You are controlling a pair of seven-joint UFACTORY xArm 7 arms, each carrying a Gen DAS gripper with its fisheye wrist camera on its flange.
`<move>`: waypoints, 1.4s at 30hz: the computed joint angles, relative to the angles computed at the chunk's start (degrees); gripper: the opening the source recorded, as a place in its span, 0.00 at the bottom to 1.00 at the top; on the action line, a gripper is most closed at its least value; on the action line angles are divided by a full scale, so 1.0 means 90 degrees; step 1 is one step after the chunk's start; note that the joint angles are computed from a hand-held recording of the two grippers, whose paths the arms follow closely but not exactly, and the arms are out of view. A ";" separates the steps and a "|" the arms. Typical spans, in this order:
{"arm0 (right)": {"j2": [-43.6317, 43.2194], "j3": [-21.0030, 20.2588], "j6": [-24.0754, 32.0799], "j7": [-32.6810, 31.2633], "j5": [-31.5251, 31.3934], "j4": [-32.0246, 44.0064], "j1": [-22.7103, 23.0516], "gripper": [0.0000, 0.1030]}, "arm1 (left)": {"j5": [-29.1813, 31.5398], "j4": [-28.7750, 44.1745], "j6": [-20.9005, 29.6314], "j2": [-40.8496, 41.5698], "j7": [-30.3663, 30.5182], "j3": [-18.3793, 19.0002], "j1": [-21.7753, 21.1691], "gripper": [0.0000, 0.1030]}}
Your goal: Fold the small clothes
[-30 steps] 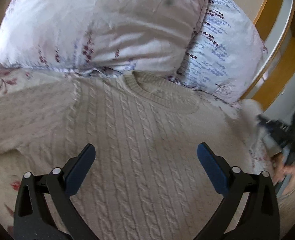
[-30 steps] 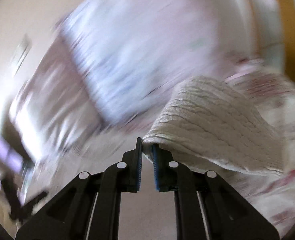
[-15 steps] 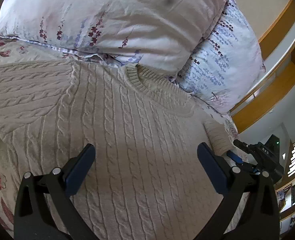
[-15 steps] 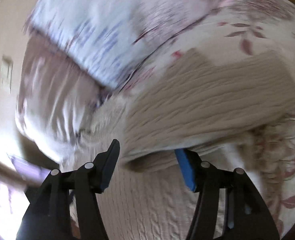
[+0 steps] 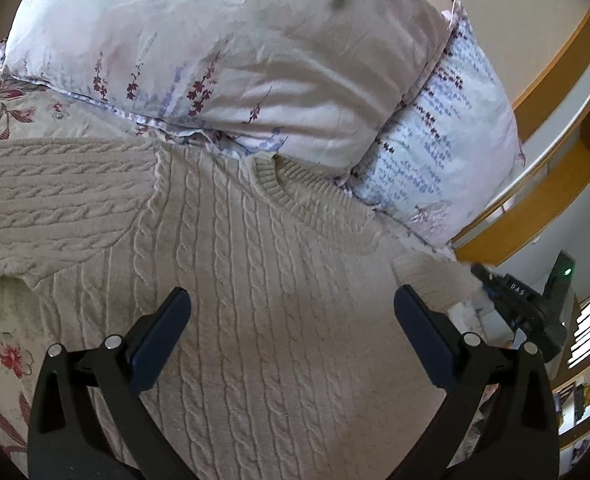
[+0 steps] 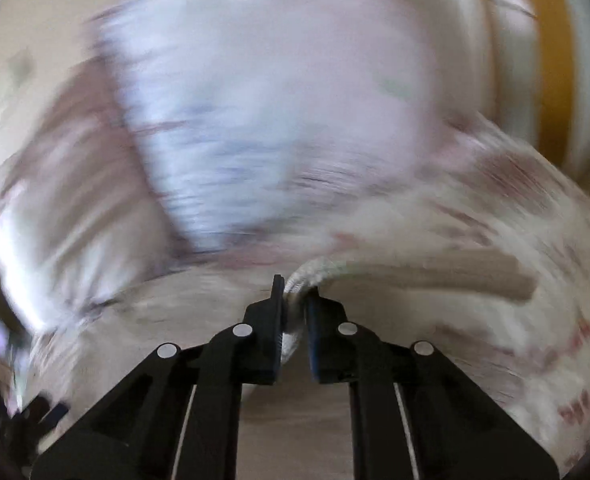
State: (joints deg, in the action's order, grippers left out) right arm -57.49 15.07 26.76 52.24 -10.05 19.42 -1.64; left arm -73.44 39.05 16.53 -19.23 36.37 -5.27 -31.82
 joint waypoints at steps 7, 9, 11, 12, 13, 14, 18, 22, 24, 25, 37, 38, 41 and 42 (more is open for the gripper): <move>0.2925 -0.0521 -0.0311 -0.2289 0.0820 0.1162 0.2506 0.53 | -0.0156 0.0146 0.0623 0.0178 -0.0230 0.0015 0.0146 0.94; 0.2794 -0.0554 -0.0358 -0.2306 0.1106 0.0940 0.2590 0.60 | -0.0223 0.0197 0.0954 0.0281 -0.0364 0.0059 0.0232 0.90; 0.2284 -0.0969 -0.0429 -0.2311 0.1763 0.0465 0.2828 0.61 | -0.0314 0.0260 0.1177 0.0405 -0.0447 0.0048 0.0336 0.85; 0.1970 -0.1216 -0.0429 -0.2290 0.2123 0.0225 0.2928 0.61 | -0.0316 0.0303 0.1259 0.0478 -0.0532 0.0026 0.0401 0.83; 0.1581 -0.1479 -0.0403 -0.2231 0.2495 -0.0042 0.2986 0.61 | -0.0338 0.0355 0.1347 0.0567 -0.0614 0.0012 0.0462 0.81; 0.1265 -0.1599 -0.0355 -0.2162 0.2727 -0.0233 0.2963 0.61 | -0.0353 0.0396 0.1425 0.0638 -0.0686 -0.0007 0.0523 0.79; -0.0543 -0.1825 -0.0074 -0.1443 0.3334 -0.1298 0.2284 0.60 | -0.0562 0.0501 0.1463 0.0791 -0.0896 -0.0121 0.0706 0.79; -0.2227 -0.1861 0.0025 -0.0614 0.3546 -0.2202 0.1384 0.58 | -0.0504 0.0614 0.1277 0.0908 -0.1167 -0.0245 0.0803 0.71; -0.2699 -0.1563 0.0266 -0.0159 0.3328 -0.2347 0.0950 0.57 | -0.0557 0.0713 0.1235 0.1038 -0.1192 -0.0250 0.0827 0.56; -0.2852 -0.1504 0.0310 -0.0015 0.3204 -0.2407 0.0786 0.52 | -0.0609 0.0758 0.1211 0.1102 -0.1154 -0.0255 0.0842 0.53; -0.3039 -0.0435 0.0537 0.1237 0.1941 -0.2450 0.0397 0.09 | 0.0336 0.0864 0.0845 0.1272 -0.1458 -0.0382 0.0991 0.08; -0.3003 -0.0358 0.0666 0.1380 0.1854 -0.2436 0.0421 0.09 | 0.0534 0.0831 0.0838 0.1291 -0.1635 -0.0386 0.0989 0.08; -0.2703 -0.0235 0.0773 0.1535 0.1509 -0.2336 0.0492 0.09 | 0.0569 0.0764 0.0839 0.1309 -0.1676 -0.0339 0.0947 0.10; -0.2580 -0.0188 0.0853 0.1563 0.1372 -0.2232 0.0498 0.10 | 0.0691 0.0734 0.0855 0.1263 -0.1752 -0.0334 0.0954 0.11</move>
